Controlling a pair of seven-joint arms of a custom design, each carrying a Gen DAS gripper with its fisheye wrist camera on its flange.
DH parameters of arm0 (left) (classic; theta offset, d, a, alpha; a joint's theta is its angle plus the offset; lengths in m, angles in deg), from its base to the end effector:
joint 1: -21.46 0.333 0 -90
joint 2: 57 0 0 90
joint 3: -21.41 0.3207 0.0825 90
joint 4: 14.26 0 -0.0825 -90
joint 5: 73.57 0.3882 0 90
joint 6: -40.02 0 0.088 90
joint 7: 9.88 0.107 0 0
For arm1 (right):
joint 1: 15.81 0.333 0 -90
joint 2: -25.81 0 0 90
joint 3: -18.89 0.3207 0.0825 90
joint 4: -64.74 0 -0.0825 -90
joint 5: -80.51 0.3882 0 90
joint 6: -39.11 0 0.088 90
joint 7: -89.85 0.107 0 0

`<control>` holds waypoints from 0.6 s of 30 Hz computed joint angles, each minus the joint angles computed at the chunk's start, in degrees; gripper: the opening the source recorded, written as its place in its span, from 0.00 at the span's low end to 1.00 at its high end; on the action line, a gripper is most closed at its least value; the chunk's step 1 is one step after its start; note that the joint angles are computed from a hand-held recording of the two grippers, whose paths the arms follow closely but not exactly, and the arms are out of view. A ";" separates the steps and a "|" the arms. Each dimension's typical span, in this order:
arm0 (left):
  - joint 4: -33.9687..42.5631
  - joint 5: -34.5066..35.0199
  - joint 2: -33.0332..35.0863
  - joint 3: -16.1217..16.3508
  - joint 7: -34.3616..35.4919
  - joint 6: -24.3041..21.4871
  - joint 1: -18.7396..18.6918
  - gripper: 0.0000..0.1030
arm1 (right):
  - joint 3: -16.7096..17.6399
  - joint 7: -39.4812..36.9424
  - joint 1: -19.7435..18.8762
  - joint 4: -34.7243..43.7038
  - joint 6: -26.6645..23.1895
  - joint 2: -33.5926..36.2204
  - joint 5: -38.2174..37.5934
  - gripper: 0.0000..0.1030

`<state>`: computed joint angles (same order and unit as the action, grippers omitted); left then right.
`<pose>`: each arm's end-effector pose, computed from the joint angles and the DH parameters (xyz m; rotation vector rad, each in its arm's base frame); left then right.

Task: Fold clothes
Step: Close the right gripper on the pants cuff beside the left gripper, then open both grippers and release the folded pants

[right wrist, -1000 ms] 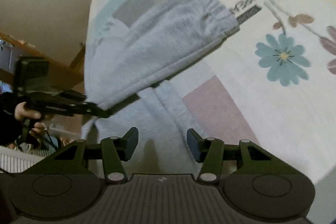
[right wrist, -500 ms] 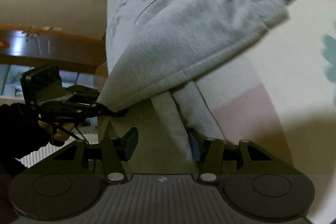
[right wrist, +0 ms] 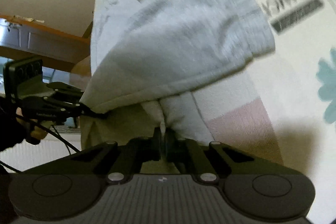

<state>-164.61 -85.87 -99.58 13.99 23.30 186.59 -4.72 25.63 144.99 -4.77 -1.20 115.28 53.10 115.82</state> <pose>0.3107 -0.2107 0.5543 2.5181 -1.4159 1.0155 0.6189 0.2536 0.5410 -2.5213 0.7746 0.8613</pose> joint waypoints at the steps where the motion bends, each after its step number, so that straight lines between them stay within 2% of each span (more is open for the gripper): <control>1: 0.30 0.53 -0.22 -0.01 0.57 0.61 0.15 0.07 | -0.01 -0.34 -0.33 -1.48 1.43 -1.49 1.00 0.03; 5: 0.81 2.62 -0.09 -0.13 2.43 3.34 0.85 0.07 | -0.52 -1.57 -0.94 -4.62 8.20 -5.11 2.89 0.04; 6: 0.42 2.82 -0.06 -0.12 2.46 3.70 0.97 0.07 | -0.94 -3.16 -0.41 -6.95 11.74 -6.75 1.77 0.04; 8: -1.15 2.31 -0.02 0.28 2.01 3.83 0.73 0.07 | -1.07 -2.38 0.13 -10.16 13.69 -8.24 1.34 0.05; 10: -2.26 1.06 0.08 1.38 2.13 2.96 -0.15 0.07 | -1.24 -1.57 1.35 -12.76 15.65 -9.41 -0.96 0.15; 12: -2.09 0.76 -0.33 1.83 2.86 2.20 -0.31 0.08 | -1.67 -0.55 1.09 -13.88 16.61 -10.19 -0.88 0.17; 14: -1.47 0.61 -0.89 2.39 4.07 1.17 -0.47 0.10 | -2.29 0.09 0.04 -16.04 18.87 -12.69 0.92 0.28; 16: -0.47 -0.02 -1.55 3.55 5.97 -0.81 -0.89 0.17 | -3.56 1.87 -0.91 -18.86 22.19 -15.97 0.78 0.29; 18: 0.59 -0.87 -2.42 4.35 7.34 -3.20 -0.74 0.20 | -4.91 4.30 -1.82 -21.67 25.24 -19.32 -0.69 0.29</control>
<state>-164.02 -86.74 -102.00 18.34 30.64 183.40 -5.46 20.72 149.29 -6.58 -22.87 140.51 33.78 115.13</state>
